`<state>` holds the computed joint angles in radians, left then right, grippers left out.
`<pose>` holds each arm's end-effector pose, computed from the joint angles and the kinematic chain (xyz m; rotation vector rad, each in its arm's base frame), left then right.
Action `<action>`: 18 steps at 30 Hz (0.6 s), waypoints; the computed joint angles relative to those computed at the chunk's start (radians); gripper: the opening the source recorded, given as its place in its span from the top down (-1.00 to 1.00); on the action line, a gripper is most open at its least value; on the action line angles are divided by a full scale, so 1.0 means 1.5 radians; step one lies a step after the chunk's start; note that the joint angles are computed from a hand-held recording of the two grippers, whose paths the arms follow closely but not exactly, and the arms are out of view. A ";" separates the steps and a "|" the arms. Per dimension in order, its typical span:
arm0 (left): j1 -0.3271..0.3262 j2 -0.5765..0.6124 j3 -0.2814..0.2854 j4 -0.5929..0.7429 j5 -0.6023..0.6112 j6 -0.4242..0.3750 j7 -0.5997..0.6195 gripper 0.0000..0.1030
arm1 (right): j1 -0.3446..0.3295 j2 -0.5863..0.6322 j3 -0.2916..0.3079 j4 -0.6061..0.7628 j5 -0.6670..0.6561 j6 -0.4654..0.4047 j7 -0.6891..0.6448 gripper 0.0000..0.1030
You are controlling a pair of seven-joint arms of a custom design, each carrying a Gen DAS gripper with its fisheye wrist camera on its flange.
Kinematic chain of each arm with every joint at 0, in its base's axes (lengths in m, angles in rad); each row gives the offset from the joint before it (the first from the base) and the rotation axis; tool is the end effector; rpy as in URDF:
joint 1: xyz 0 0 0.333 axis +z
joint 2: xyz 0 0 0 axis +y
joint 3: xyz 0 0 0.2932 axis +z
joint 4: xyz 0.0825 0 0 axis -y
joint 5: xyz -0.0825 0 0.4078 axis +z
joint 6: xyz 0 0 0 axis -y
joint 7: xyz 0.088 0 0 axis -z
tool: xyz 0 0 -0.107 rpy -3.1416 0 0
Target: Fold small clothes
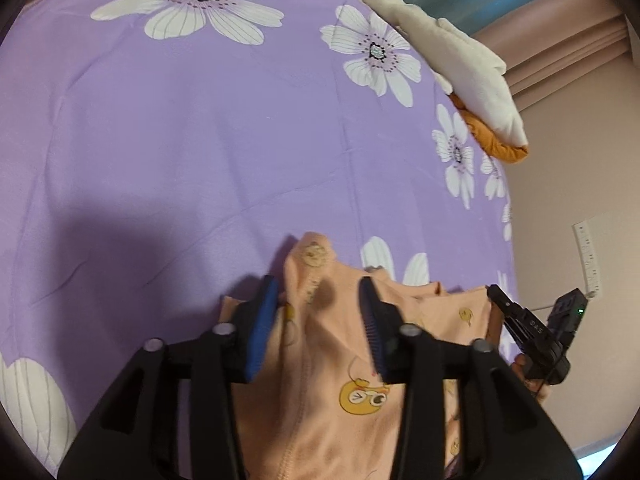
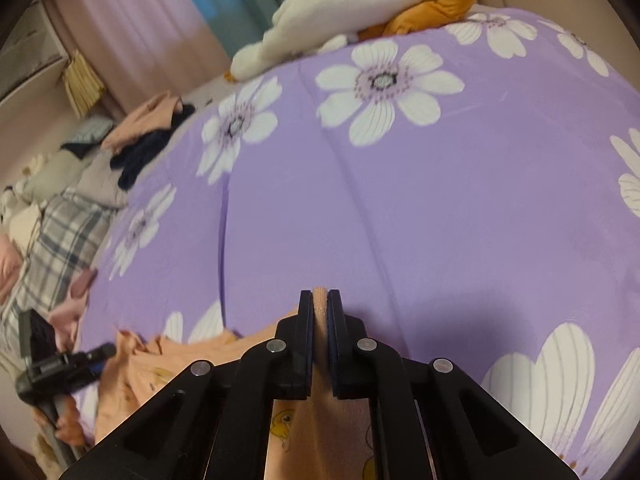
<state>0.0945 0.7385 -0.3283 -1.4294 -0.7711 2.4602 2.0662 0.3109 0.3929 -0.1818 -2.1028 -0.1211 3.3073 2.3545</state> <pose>0.7482 -0.1266 0.2777 1.8370 -1.9531 1.1044 0.6298 0.1002 0.2890 -1.2246 2.0250 -0.4352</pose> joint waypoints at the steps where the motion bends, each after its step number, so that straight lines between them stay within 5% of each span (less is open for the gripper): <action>1: 0.001 0.000 -0.001 0.000 0.000 -0.003 0.003 0.02 | 0.038 0.003 -0.039 0.003 0.012 -0.009 -0.001 0.86; 7: -0.022 0.013 0.013 0.014 0.033 0.006 -0.004 -0.03 | 0.046 0.018 -0.047 0.016 -0.009 -0.051 0.022 0.86; 10: -0.064 0.009 0.046 0.003 0.097 0.059 -0.041 0.90 | 0.033 0.019 -0.036 0.015 -0.023 -0.057 0.036 0.86; 18: 0.006 -0.054 -0.023 -0.092 0.013 0.153 0.020 0.89 | 0.114 0.012 -0.120 0.006 -0.058 -0.032 0.074 0.86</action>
